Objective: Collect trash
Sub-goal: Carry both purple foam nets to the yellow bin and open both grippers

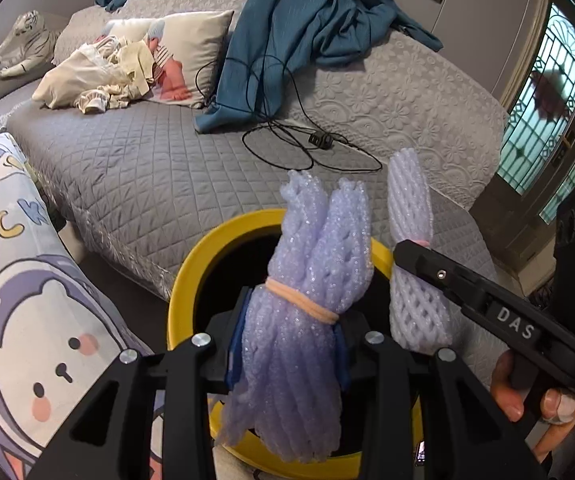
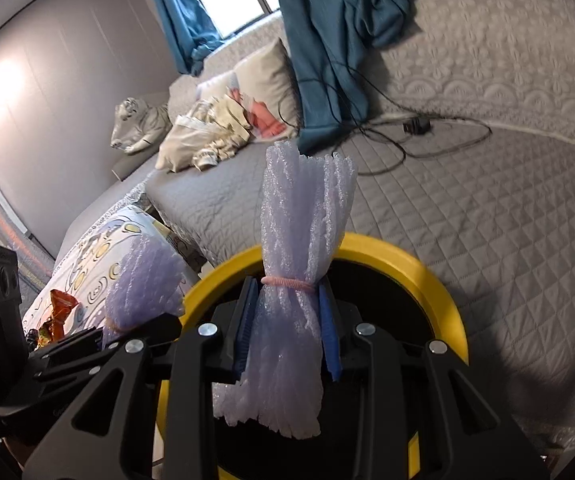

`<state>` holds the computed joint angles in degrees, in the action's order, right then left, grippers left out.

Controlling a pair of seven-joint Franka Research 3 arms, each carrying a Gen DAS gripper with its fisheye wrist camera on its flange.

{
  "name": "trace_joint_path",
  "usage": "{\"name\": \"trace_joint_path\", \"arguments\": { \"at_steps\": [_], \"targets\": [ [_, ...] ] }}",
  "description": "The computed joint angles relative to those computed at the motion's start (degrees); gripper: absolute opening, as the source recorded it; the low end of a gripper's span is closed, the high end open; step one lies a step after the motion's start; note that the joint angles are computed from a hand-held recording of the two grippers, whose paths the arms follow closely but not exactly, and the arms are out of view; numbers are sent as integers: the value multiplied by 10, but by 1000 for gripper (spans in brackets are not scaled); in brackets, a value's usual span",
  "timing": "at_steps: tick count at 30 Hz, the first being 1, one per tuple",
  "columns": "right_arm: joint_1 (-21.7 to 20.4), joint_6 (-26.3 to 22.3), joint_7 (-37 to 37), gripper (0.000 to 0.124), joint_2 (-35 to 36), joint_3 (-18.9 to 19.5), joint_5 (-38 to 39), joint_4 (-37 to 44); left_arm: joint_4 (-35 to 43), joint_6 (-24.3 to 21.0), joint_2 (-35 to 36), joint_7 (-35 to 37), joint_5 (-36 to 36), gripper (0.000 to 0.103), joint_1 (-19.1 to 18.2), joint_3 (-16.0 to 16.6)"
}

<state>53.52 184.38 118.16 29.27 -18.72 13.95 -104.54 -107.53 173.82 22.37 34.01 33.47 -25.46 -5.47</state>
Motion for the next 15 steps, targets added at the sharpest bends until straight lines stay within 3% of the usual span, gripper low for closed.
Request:
{"name": "trace_joint_path", "arguments": {
  "at_steps": [7, 8, 10, 15],
  "targets": [
    [-8, -15, 19, 30, 11, 3, -5, 10, 5, 4, 11, 20, -20, 40, 8, -10],
    [-4, -13, 25, 34, 12, -2, -6, 9, 4, 5, 11, 11, -16, 43, 0, -1],
    [5, -9, 37, 43, 12, -15, -5, 5, 0, 12, 8, -5, -11, 59, -9, 13],
    [38, -3, 59, 45, 7, -58, -1, -11, -10, 22, 1, -25, -8, 63, -12, 21]
  ]
}}
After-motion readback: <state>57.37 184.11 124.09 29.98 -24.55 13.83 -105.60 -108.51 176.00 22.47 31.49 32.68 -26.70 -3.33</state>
